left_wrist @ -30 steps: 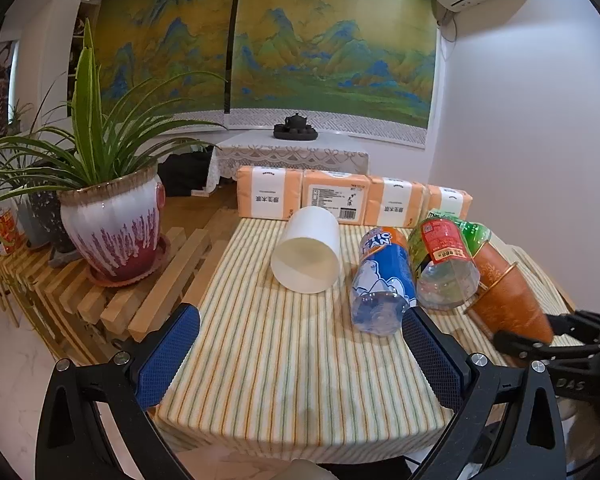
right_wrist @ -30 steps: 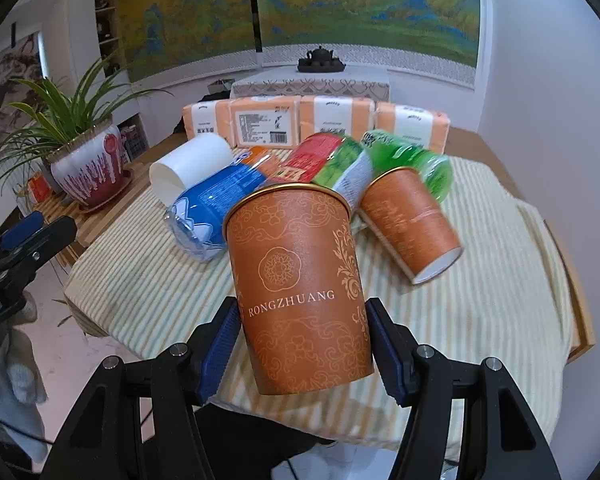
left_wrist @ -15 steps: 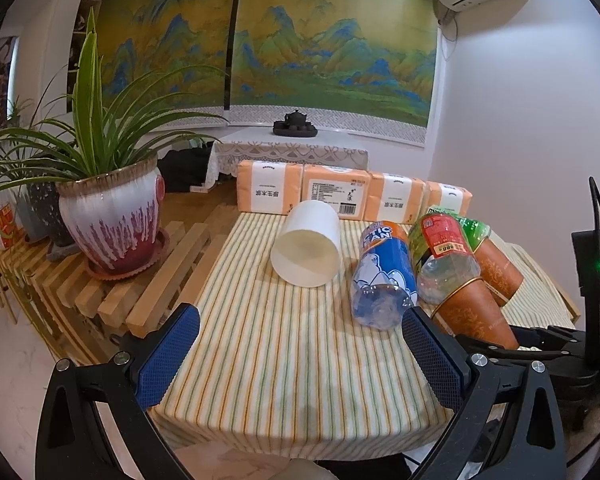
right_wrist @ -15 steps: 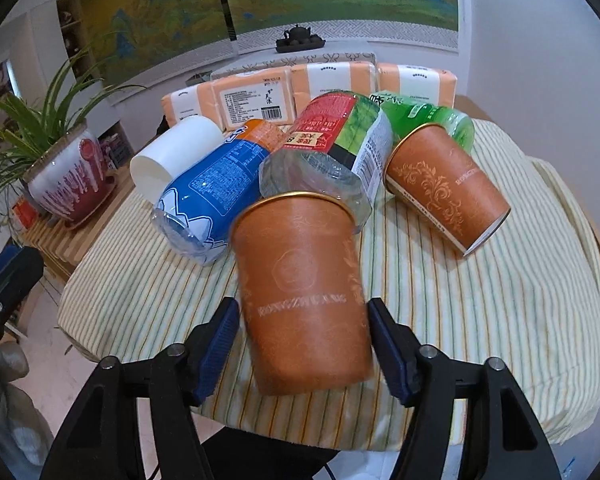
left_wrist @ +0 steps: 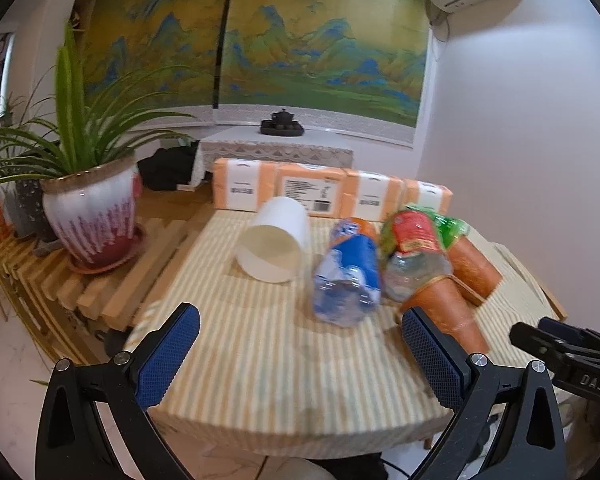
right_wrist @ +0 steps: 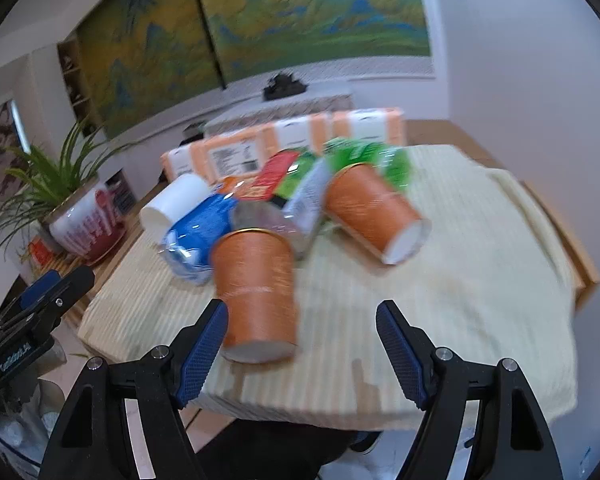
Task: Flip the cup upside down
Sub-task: 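Close the left gripper on the orange cup while the right gripper opens and withdraws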
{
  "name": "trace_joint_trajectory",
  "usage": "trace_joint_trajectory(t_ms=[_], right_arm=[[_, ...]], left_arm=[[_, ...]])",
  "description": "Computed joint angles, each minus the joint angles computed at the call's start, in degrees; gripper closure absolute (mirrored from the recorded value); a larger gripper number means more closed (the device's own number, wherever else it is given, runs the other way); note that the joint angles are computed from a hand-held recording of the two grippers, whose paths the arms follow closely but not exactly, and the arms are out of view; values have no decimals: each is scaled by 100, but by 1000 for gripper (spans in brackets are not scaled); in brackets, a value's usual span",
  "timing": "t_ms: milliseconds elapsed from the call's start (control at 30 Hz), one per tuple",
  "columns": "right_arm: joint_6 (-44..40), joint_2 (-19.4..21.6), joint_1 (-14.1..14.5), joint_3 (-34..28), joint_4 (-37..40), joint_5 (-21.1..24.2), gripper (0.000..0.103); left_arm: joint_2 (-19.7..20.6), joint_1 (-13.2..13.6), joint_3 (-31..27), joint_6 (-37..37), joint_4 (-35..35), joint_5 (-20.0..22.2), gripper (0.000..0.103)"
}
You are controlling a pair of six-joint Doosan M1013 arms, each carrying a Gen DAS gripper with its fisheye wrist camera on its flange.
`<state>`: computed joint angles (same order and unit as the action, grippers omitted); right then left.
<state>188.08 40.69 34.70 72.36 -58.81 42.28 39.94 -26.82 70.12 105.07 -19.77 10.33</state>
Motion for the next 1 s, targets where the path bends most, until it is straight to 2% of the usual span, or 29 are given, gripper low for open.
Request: trace_joint_trajectory(t_ms=[67, 200, 367, 567, 1000], right_arm=[[304, -98, 56, 196, -228, 206, 30], [993, -291, 139, 627, -567, 479, 30], [1722, -458, 197, 1063, -803, 651, 30], [2101, -560, 223, 1362, -871, 723, 30], [2435, -607, 228, 1595, -997, 620, 30]], left_arm=[[0, -63, 11, 540, -429, 61, 0], [-13, -242, 107, 1033, -859, -24, 0], [89, -449, -15, 690, -390, 184, 0], [180, -627, -80, -244, 345, 147, 0], [362, -803, -144, -2757, 2774, -67, 1]])
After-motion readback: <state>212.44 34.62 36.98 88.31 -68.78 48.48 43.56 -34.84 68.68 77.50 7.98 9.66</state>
